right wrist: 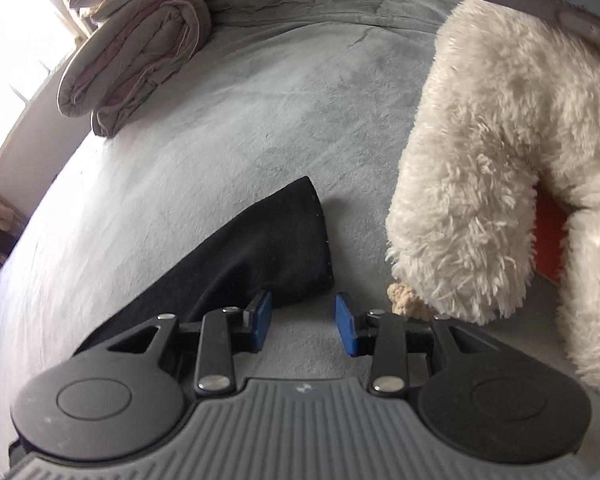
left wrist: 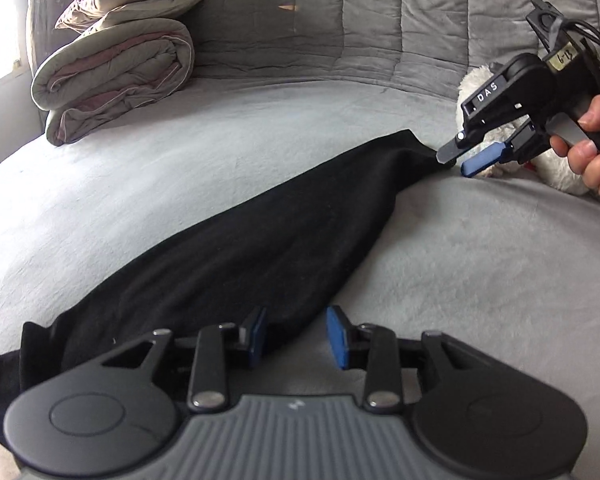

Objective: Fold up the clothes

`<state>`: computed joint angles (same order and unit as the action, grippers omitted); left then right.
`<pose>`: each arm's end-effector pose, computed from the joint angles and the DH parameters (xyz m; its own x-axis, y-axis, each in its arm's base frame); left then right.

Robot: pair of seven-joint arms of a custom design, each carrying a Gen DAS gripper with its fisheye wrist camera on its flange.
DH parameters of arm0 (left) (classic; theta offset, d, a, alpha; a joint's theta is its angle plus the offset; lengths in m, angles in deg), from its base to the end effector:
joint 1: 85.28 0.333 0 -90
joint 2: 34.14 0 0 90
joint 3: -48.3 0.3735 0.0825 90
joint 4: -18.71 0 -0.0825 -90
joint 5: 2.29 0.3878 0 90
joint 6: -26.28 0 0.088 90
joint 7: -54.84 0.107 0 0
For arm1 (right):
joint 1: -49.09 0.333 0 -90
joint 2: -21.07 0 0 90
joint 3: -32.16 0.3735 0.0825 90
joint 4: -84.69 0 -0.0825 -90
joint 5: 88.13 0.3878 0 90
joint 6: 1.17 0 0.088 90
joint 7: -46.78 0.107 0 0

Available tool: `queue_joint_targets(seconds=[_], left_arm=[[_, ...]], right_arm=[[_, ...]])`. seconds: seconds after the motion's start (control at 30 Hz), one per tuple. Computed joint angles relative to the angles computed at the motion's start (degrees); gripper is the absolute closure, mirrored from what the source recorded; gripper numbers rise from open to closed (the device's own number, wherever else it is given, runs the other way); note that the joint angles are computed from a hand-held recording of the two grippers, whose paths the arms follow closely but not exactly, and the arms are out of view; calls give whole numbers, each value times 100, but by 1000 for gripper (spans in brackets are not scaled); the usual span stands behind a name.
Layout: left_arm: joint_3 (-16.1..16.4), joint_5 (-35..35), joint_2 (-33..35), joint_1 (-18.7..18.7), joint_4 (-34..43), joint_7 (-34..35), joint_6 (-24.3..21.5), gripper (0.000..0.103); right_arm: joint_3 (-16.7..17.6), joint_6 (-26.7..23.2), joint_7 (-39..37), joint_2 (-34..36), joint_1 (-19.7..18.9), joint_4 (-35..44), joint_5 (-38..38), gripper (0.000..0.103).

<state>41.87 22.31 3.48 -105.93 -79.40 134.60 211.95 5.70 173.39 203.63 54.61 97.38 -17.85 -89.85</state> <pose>0.6631 -0.3636 0.3557 -0.5956 -0.7976 -0.0951 -0.4743 0.4448 -0.7598 0.6576 0.3339 0.3822 -0.3732 -0.7961 -0.4764 -0.6350 0.5936 -0.4944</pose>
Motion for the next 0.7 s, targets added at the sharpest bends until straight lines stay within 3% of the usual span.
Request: queue_joint_targets(seconds=[0.1,0.13,0.17,0.2,0.3,0.4,0.47,0.6,0.67,0.7], left_arm=[[613,-123,82,-545,114,-237,81,69],[659,-176,114,-601,178,-311,33,75],[668,-226,146,-631,251,-390,-31,89],[696,-269,171,-673,318,-482,-83,96],[604,-342,214,-651,456,-732,-117,97],[285,-382,255,-450,533,-868,-101,97],[65,-365,306,-321,606,-871,-231,96],[38,-227,384,-370,696,-839,-425,93],[-311,-236,358,-114,664,-745,-474,72],[-484,-261,337,20,636,-696,-490,68]], right_arm=[[-457,536,376,229,369,-111,246,64],[-603,605,405,315,490,-97,339,71],[-616,611,330,357,498,-56,379,90],[-660,563,66,399,550,-7,594,91],[-1661,-113,115,616,1295,187,156,93],[-2059,-891,-4,715,1524,479,-470,93],[-2134,-1418,-103,805,1540,693,-825,93],[-1740,-1713,-210,799,1191,812,-1059,93],[-1634,-1821,-220,846,1103,908,-1247,93],[-1614,-1886,-204,870,1093,964,-1360,93]])
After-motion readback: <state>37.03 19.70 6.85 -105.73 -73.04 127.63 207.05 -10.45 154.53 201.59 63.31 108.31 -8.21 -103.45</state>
